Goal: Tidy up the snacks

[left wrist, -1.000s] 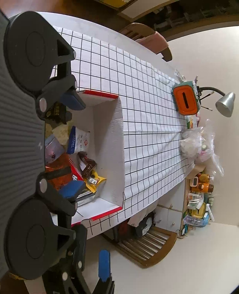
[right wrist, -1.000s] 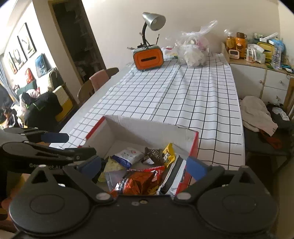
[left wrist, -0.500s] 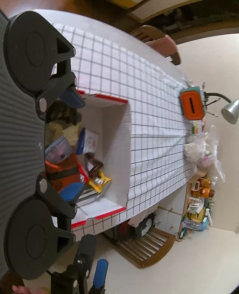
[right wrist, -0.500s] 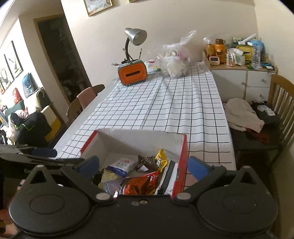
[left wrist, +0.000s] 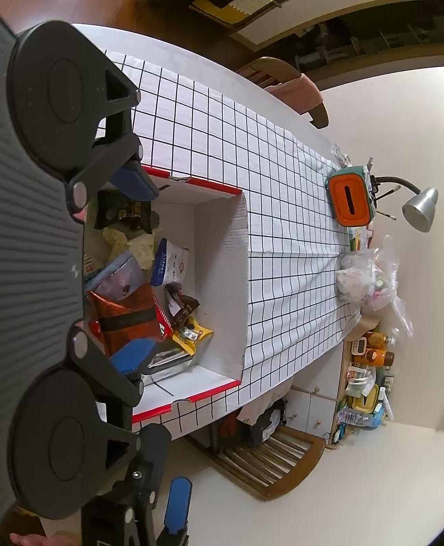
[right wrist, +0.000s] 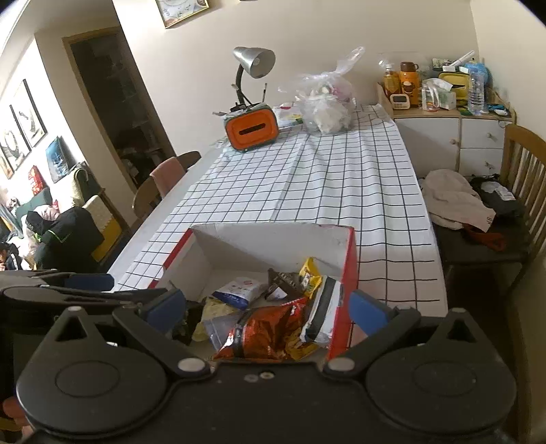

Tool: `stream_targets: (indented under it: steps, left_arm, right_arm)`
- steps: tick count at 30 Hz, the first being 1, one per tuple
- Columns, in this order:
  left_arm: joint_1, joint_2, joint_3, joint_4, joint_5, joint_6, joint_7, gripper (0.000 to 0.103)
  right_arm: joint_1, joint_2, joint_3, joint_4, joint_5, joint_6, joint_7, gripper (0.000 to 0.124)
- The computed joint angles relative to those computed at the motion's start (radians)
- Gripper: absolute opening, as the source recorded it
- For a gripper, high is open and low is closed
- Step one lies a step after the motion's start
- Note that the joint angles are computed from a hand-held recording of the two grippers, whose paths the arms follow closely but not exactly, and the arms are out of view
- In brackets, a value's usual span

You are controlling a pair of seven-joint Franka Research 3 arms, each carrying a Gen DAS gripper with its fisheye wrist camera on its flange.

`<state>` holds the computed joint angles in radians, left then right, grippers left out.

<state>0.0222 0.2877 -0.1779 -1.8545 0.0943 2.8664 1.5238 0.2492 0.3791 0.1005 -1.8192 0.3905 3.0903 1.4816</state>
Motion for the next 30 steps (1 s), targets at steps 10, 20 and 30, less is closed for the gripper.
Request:
stream_targets:
  steps: [10, 20, 30]
  left_arm:
    - [0.002, -0.023, -0.005, -0.031, -0.010, 0.010, 0.006, 0.089]
    - [0.006, -0.017, -0.011, -0.026, -0.027, -0.004, 0.028, 0.089]
    - [0.011, -0.006, -0.016, -0.016, -0.047, -0.014, 0.053, 0.089]
  right_arm:
    - [0.003, -0.018, -0.003, -0.035, -0.003, 0.039, 0.031, 0.103]
    - [0.015, -0.022, -0.020, -0.040, -0.013, 0.033, 0.046, 0.103]
    - [0.034, -0.010, -0.046, -0.026, -0.032, 0.016, 0.088, 0.103]
